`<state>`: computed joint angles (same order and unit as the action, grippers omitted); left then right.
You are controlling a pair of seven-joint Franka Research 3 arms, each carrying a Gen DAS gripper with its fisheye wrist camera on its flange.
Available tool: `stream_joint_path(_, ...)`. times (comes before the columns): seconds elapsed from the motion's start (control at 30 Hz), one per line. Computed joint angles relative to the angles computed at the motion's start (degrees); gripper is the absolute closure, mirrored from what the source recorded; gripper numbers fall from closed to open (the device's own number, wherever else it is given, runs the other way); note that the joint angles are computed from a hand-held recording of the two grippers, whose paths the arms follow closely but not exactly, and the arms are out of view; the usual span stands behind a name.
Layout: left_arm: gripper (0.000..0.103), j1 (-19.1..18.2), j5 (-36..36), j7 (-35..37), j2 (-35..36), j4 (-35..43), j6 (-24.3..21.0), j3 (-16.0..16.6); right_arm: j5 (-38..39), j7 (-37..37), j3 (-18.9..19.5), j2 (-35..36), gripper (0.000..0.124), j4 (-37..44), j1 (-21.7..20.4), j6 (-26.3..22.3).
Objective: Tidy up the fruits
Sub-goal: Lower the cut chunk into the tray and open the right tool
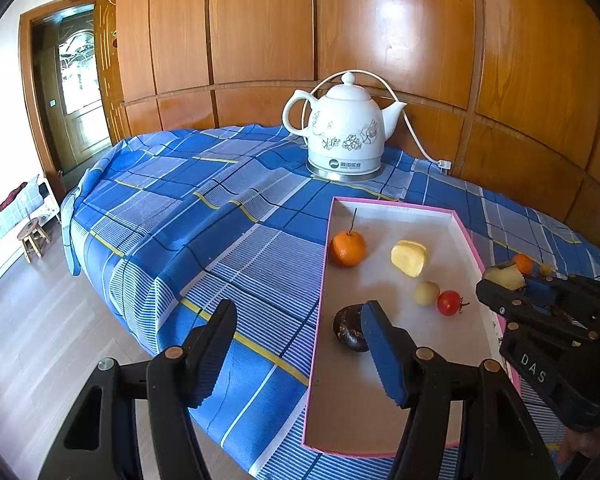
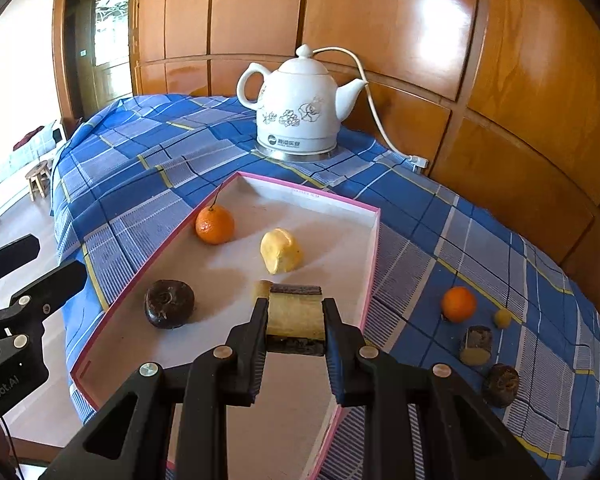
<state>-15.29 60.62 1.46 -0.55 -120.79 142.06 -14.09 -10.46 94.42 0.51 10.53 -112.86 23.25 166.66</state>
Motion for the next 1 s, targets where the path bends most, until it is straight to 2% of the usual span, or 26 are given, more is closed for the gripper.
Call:
stream_joint_path(0.73,0.038,-0.3,-1.1,1.0,1.3,0.6,0.1,0.5,-1.2,-1.4,-0.6,2.1,0.096,1.7,1.2,-1.1)
stream_joint_path(1.0,0.038,-0.4,-0.7,0.9,1.0,0.6,0.1,0.4,-5.5,3.0,-2.5,0.9,0.095,0.7,2.3,0.3)
